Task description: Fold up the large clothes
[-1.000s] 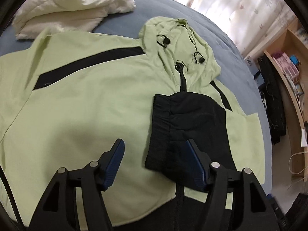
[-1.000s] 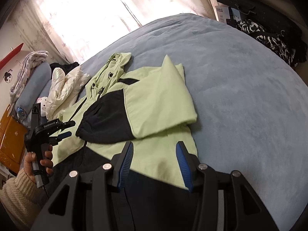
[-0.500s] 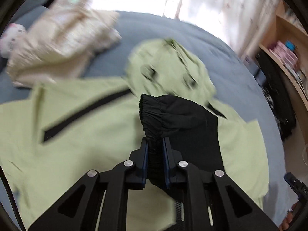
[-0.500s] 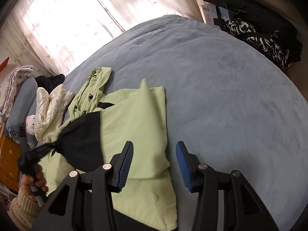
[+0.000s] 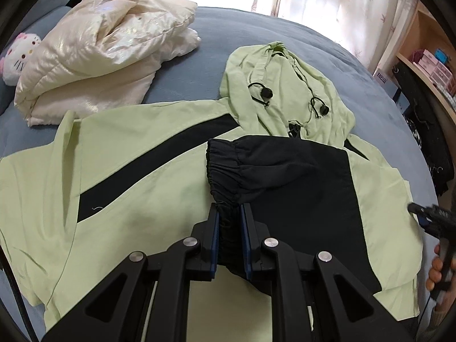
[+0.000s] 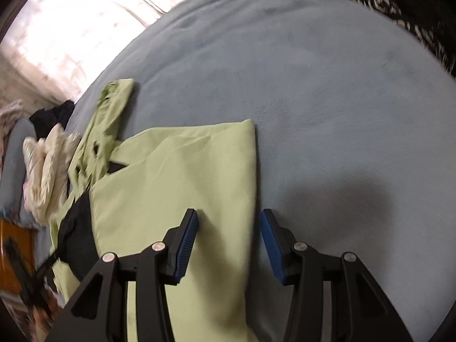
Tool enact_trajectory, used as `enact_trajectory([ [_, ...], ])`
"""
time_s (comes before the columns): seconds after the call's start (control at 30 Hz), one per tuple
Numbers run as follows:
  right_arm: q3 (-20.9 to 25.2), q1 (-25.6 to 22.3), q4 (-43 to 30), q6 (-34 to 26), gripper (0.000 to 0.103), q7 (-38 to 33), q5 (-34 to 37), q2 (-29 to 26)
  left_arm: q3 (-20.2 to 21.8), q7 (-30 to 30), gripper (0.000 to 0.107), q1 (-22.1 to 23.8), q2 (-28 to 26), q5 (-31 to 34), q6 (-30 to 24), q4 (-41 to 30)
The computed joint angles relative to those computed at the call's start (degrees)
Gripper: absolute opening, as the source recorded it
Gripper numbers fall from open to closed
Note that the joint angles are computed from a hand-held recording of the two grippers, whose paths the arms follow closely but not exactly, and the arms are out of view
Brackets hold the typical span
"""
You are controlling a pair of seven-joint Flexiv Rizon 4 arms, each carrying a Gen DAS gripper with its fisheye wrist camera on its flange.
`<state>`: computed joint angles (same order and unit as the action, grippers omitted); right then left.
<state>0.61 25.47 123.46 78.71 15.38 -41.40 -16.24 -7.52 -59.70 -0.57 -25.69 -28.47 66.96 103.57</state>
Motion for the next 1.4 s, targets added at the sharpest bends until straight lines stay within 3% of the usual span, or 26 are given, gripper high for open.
enact_trajectory([
  [0.07,-2.07,0.59,0.50,2.72,0.046,2.48,-2.03,-0.76,-0.06,0.04,0.012,-0.16,0.09,0.20,-0.05,-0.03],
  [0.1,-2.71,0.98,0.48,2.62,0.034,2.64,-3.16,-0.63,-0.22,0.22,0.012,-0.06,0.40,0.02,-0.22,0.15],
  [0.13,-2.20,0.73,0.00,1.54,0.002,0.79,-3.40,-0.46,-0.80,0.87,0.012,0.20,0.50,-0.64,-0.28,0.27],
  [0.27,-1.41,0.67,-1.25,-7.14,0.001,-0.41,-9.35,2.21,-2.10,2.60,0.012,-0.03,0.52,-2.58,0.76,0.87],
  [0.33,1.17,-1.03,-2.10,-9.64,0.001,-3.39,-6.25,1.49,-0.51,0.99,0.012,-1.50,-0.39,-0.56,1.46,0.36],
  [0.43,3.96,-1.65,-4.24,-14.74,0.004,-9.46,-0.86,-0.24,4.77,-5.97,0.022,-4.78,-2.71,7.15,-1.47,-2.25],
  [0.57,4.36,-1.58,-1.89,-13.75,0.011,-5.91,-0.57,3.14,2.23,-5.19,0.028,-1.92,-1.52,5.59,-2.08,-0.89],
  [0.73,7.50,-0.34,-1.42,-19.92,0.014,-2.97,-3.14,8.13,-1.50,2.07,0.029,1.32,2.72,0.77,-0.78,2.57],
  [0.77,8.16,-0.23,-1.86,-20.59,0.017,-2.96,-2.86,8.29,-2.44,4.01,0.030,1.89,3.56,-1.39,-0.62,3.44],
  [0.83,9.21,0.82,-3.29,-21.70,0.044,-0.95,-3.27,8.03,-3.35,6.21,0.034,1.99,4.96,-5.24,-1.39,4.39],
  [0.9,8.35,1.66,-3.50,-17.79,0.052,5.55,-9.89,7.12,-3.35,7.28,0.038,1.18,5.68,-7.75,-2.54,4.75],
  [1.03,7.24,3.48,-7.40,-9.12,0.053,8.04,-14.98,1.18,-1.92,5.15,0.038,-2.48,4.14,-6.88,-3.13,3.95],
  [1.2,8.83,6.81,-12.25,-12.50,0.052,-2.58,-5.13,-5.50,1.94,-2.56,0.038,-6.92,0.77,2.92,-3.96,2.63],
  [1.27,8.77,7.66,-11.17,-15.14,0.042,-4.90,-1.83,-5.11,1.39,-2.05,0.038,-6.95,0.80,4.57,-0.46,4.34],
  [1.33,7.70,8.84,-8.22,-19.57,0.021,-4.10,-1.49,-2.11,1.01,-1.68,0.038,-6.72,1.14,5.72,0.51,5.04],
  [1.4,7.58,8.79,-4.90,-23.86,0.020,-1.66,-1.68,1.35,0.48,-1.43,0.038,-6.06,1.24,5.79,-0.23,4.95],
])
